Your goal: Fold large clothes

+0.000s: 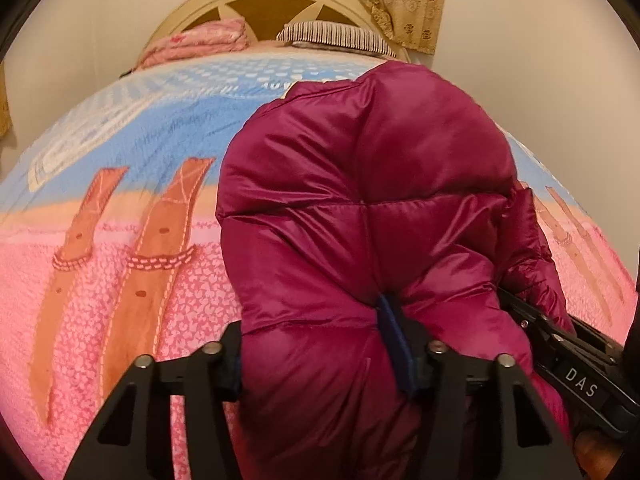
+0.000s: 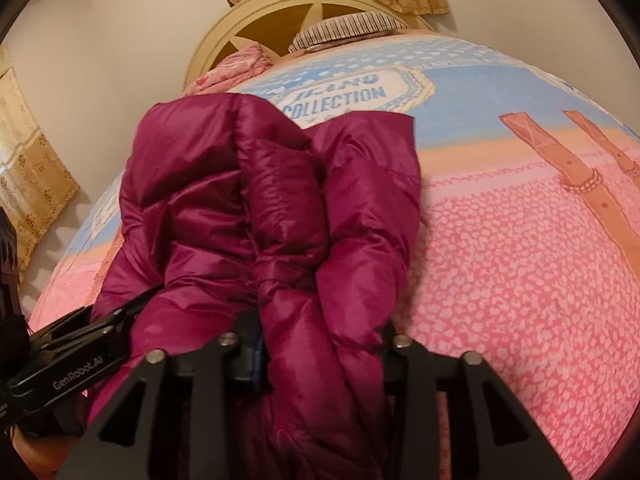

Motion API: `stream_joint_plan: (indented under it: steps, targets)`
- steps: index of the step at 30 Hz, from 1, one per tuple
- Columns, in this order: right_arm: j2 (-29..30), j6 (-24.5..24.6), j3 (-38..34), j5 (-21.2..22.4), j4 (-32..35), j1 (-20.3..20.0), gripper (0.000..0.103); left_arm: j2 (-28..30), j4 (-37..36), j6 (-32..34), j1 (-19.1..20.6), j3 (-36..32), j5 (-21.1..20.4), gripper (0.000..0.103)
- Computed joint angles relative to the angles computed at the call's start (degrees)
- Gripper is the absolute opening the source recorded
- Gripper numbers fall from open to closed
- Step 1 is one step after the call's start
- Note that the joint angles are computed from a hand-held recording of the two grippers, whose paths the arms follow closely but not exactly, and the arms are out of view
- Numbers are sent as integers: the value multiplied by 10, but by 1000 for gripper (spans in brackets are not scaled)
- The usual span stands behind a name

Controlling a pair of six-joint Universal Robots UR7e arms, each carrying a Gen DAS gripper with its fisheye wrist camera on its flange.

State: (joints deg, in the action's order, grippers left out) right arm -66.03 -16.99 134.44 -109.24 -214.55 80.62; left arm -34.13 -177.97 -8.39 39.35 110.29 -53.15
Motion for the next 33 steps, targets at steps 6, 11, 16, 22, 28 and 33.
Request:
stream_joint_plan:
  steps: [6, 11, 16, 22, 28, 33]
  targets:
    - [12, -17, 5, -5, -31, 8, 26, 1, -38, 12, -18, 21, 26, 40]
    - [17, -29, 16, -6, -61, 13, 23, -9, -56, 21, -26, 40, 30, 35]
    - [9, -37, 35, -2, -80, 20, 22, -37, -63, 6, -41, 78, 29, 32]
    - [1, -47, 52, 22, -90, 19, 22, -86, -61, -21, -66, 129, 41, 32]
    - [10, -51, 55, 26, -99, 46, 21, -140, -43, -42, -75, 158, 53, 32]
    - [23, -53, 45, 19, -96, 82, 21, -166, -53, -58, -88, 185, 74, 32]
